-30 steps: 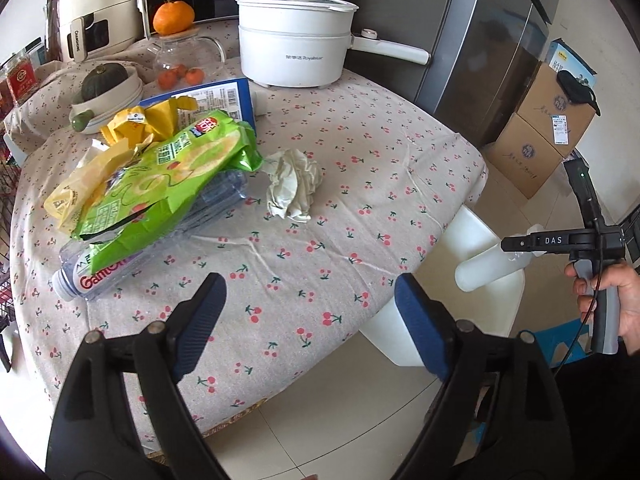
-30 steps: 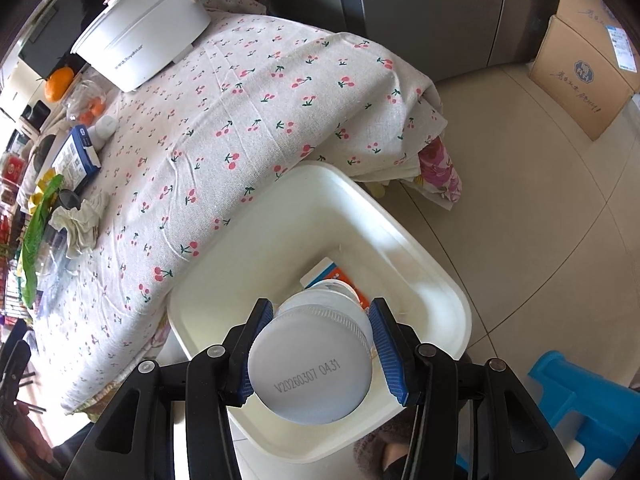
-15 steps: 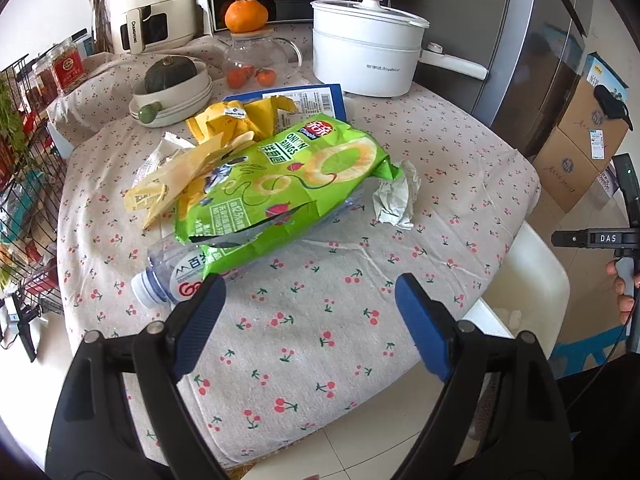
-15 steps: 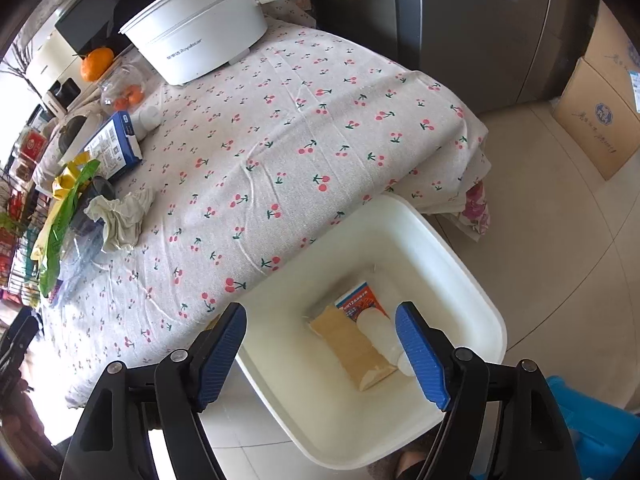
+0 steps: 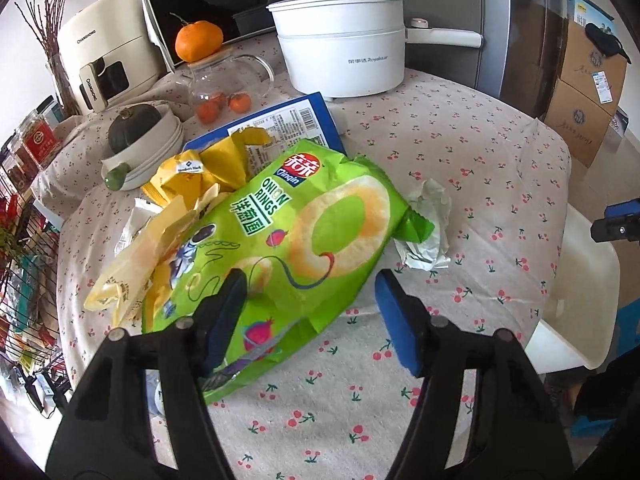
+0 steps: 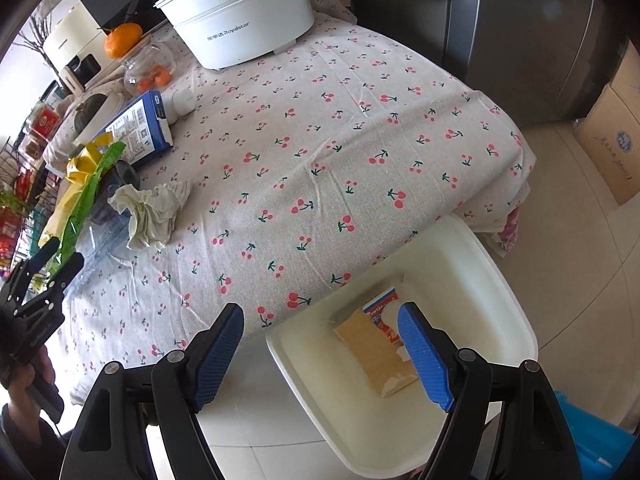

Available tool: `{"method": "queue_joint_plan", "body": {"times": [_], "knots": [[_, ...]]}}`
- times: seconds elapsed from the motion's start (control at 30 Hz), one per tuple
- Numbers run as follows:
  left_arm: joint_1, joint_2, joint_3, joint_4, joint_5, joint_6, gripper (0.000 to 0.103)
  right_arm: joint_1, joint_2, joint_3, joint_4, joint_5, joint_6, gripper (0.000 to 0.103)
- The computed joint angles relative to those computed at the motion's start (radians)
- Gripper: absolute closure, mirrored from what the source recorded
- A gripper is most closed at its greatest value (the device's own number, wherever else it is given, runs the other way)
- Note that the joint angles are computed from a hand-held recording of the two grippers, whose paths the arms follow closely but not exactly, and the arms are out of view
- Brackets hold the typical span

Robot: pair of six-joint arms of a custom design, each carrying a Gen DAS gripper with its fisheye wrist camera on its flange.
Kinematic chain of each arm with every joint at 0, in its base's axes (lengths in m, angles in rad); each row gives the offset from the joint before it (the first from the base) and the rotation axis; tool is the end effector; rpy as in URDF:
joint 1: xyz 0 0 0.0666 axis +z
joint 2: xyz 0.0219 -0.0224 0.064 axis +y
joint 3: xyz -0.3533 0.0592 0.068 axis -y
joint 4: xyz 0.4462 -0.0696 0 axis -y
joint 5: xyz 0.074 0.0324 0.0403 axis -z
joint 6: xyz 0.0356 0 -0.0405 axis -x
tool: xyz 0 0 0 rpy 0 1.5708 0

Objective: Collect trash
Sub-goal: 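Grasp the green snack bag with the left gripper, then grasp the crumpled tissue with the right gripper while the left holds the green bag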

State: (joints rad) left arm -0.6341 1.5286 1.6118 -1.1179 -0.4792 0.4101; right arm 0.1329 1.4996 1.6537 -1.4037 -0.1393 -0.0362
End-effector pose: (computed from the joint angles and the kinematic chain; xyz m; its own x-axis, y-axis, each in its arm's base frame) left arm 0.4714 -0.3268 0.4327 -0.7691 0.1265 -0.6265 0.0320 0.9866 0.1599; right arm 0.5344 0.0760 0.4526 -0.9462 -0.0903 -0.3107 -0.1405 0.9797 0.1431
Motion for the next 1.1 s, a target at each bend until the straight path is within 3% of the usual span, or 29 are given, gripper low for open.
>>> {"method": "queue_joint_plan", "body": {"times": [0.2,0.43,0.63,1.1], "knots": [[0.0,-0.013,-0.001,0.031,-0.023,0.038,0.088,0.024,-0.001,0.003,0.01,0.03,0.018,0.022],[-0.018,-0.09,-0.034,0.085,-0.047,0.051,0.093,0.06,0.002,0.011,0.024,0.037,0.023,0.022],[-0.033,-0.208,-0.099,0.157,-0.024,0.11,0.094,0.108,0.024,0.035,0.038,0.035,0.0,0.02],[-0.013,-0.373,-0.23,0.151,0.097,0.308,0.094,0.243,0.102,0.086,0.108,0.092,-0.028,0.02]]}}
